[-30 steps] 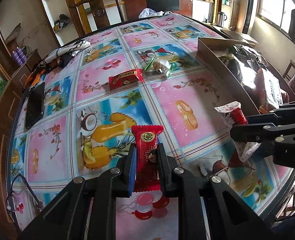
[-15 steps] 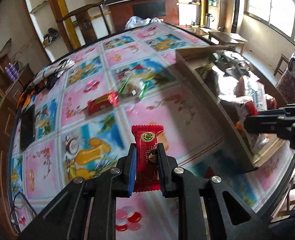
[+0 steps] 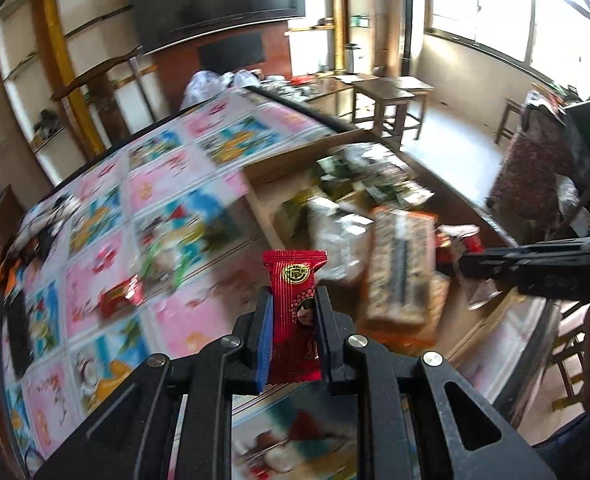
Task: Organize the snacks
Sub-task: 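Carry the red wrapper and red-and-white candy over the cardboard box with both grippers, then open both grippers to drop the two candies into the box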
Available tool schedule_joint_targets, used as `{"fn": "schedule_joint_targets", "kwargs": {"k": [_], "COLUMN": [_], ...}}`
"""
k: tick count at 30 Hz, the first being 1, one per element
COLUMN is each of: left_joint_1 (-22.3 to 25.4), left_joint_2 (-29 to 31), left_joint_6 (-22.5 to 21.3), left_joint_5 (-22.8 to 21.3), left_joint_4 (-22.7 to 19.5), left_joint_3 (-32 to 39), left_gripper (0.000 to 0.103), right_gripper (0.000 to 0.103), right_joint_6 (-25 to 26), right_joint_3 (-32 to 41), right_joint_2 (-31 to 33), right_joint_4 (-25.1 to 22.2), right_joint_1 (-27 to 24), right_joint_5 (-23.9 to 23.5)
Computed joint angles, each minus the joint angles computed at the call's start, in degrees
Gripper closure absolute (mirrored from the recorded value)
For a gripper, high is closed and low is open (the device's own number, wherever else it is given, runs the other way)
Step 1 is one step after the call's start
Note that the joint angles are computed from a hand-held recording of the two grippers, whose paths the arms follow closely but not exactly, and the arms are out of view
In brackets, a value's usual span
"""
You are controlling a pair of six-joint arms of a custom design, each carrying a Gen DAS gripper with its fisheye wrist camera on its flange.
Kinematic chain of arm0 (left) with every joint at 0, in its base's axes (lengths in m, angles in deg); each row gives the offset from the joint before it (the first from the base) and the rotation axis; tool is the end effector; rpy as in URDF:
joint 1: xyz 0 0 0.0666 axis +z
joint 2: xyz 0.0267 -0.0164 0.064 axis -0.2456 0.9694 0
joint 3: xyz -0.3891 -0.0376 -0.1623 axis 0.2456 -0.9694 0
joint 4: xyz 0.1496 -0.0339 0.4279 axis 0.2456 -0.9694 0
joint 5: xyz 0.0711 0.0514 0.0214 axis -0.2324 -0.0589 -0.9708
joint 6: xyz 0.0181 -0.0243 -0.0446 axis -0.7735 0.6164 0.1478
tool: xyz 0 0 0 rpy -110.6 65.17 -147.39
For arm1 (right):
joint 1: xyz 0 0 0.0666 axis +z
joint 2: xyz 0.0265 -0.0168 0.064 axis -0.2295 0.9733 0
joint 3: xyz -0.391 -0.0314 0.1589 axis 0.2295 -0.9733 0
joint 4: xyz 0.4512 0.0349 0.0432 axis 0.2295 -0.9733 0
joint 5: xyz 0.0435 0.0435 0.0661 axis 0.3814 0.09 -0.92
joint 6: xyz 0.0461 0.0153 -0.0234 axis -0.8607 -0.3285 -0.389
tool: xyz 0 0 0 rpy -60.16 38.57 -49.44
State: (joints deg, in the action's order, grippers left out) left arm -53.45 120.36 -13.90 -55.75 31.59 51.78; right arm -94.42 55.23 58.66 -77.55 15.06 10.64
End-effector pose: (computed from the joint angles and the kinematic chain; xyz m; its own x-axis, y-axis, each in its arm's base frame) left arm 0.4615 -0.3745 0.4900 -0.5851 0.5111 -0.6296 0.6141 0.7863 0.0677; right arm 0.4089 0.2172 0.4679 -0.8196 0.4266 -0.3825 0.2857 0.8830 0.3724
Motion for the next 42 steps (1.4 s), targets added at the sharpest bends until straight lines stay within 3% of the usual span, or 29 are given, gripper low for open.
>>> {"fn": "schedule_joint_targets", "kwargs": {"k": [7,13,33,36,38,42], "left_joint_1": [-3.75,-4.8,-5.91,-5.93,-5.95,-5.86], "left_joint_2": [3.25,6.52,9.22,9.21,8.88,8.25], "left_joint_6": [-3.38,-2.44,-3.45,-3.51,-3.38,-3.46], "left_joint_5": [7.14,11.95,10.44,10.31,10.5,10.75], "left_joint_4": [-0.07,-2.08,-4.14,-4.09,-3.68,-2.79], "left_joint_3": [3.38,6.21,7.55,7.58,7.29,6.84], "left_gripper": [0.085,0.085,0.084,0.078,0.067,0.06], "right_gripper": [0.079,0.079,0.079,0.079,0.079,0.073], "right_joint_6": [0.01,0.37,3.32,2.87,2.64,2.16], "right_joint_3": [-2.22,-3.45,-3.59,-3.59,-3.57,-3.55], "right_joint_2": [-2.01,-2.87,-1.7,-1.73,-1.81,-2.48], "right_joint_4": [-0.71,-0.87,-0.88,-1.14,-1.27,-1.35], "right_joint_1": [-1.69,-2.96,-5.1,-5.29,-5.48,-5.62], "right_joint_5": [-0.94,-1.91,-4.43,-4.28,-4.23,-3.1]}}
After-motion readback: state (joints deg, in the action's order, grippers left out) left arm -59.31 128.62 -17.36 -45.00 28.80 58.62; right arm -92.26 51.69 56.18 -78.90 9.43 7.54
